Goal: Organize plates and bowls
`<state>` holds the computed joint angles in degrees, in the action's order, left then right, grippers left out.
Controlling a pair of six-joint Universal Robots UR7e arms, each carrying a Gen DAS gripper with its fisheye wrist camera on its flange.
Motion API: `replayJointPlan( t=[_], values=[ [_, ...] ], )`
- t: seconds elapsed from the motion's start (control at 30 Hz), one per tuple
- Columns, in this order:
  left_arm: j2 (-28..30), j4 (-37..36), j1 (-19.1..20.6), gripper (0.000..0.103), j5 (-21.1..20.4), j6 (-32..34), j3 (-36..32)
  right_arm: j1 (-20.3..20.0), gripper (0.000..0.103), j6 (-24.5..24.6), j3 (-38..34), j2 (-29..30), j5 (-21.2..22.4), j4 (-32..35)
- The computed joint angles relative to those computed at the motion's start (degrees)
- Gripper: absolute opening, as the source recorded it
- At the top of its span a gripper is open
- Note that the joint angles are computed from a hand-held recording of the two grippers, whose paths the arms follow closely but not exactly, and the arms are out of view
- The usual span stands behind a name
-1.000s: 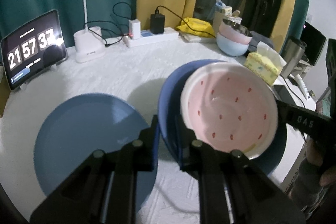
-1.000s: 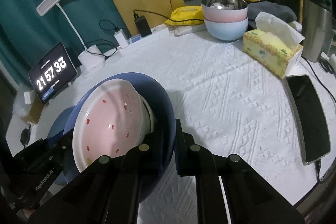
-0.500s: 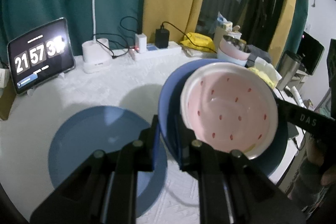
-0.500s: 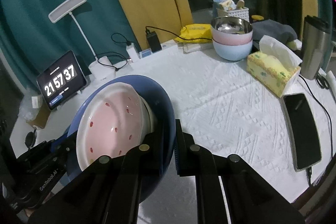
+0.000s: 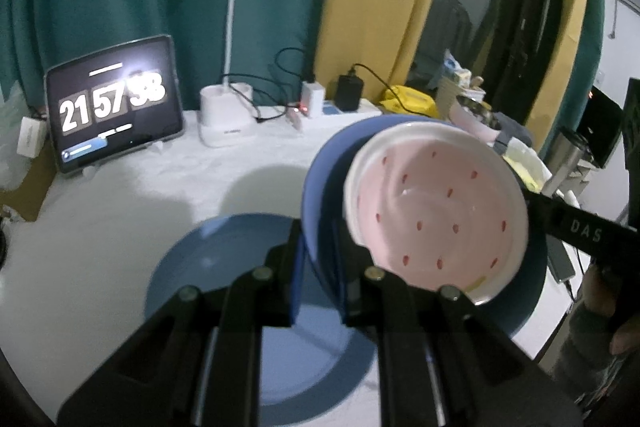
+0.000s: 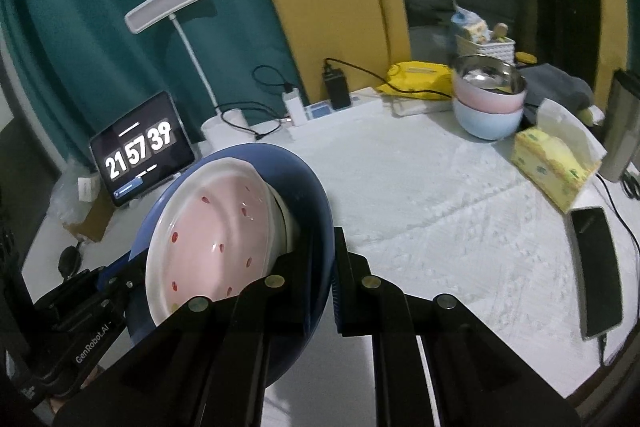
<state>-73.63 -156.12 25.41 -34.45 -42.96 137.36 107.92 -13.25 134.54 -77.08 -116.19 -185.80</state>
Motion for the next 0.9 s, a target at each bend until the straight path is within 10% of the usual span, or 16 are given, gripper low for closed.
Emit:
replayJointPlan(
  t=[0.9],
  values=[
    [-15.12, 17.08, 4.19, 0.012, 2.91, -10.29, 5.23, 5.03, 0.011, 3.02, -7.25, 14.87, 1.71, 3.73]
  ],
)
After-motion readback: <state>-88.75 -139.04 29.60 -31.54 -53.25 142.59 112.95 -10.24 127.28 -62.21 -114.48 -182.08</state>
